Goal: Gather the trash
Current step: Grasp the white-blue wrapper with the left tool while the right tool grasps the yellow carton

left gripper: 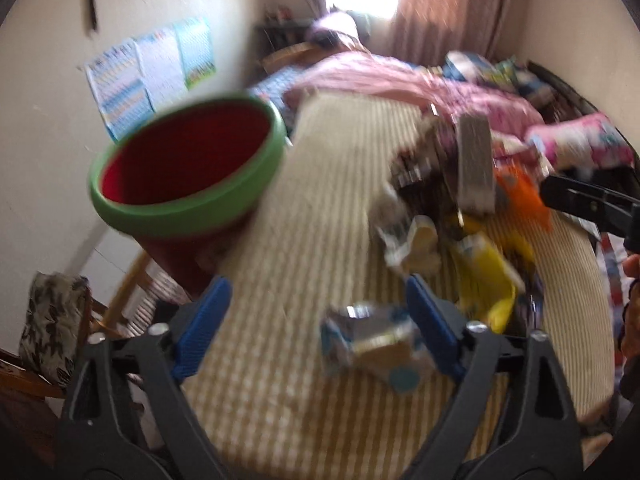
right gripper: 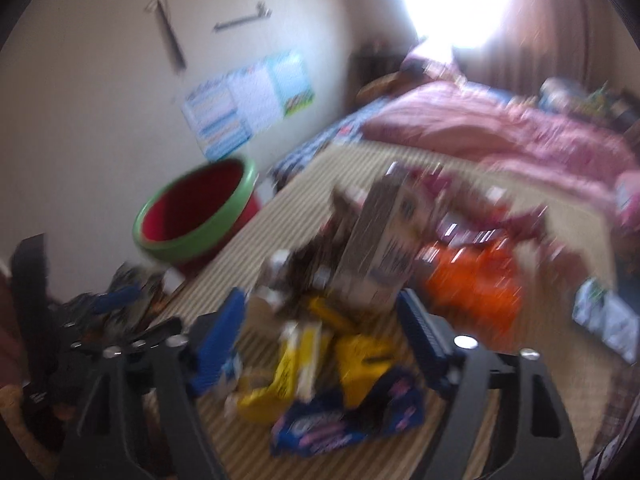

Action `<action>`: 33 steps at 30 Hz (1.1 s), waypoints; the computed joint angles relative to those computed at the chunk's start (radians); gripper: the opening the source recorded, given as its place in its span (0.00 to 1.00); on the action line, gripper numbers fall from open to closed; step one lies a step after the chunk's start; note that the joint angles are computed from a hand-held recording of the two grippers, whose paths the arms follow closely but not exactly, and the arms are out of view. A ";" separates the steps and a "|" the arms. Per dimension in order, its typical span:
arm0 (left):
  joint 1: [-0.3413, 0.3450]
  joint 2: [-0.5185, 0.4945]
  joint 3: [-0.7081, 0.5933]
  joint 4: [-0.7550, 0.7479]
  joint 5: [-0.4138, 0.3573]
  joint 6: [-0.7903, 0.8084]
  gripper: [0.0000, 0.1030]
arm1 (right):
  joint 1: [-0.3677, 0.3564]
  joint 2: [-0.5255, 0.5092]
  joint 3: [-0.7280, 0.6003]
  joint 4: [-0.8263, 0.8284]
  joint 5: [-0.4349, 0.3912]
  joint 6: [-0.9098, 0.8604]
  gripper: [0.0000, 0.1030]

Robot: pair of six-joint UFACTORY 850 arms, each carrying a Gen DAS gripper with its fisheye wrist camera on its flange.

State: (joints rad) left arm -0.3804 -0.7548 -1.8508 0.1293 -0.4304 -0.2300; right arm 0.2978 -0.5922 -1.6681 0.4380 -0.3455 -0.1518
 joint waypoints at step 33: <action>0.028 -0.084 -0.083 -0.388 -0.167 0.300 0.28 | -0.007 -0.102 -0.082 0.094 -0.229 -0.021 0.12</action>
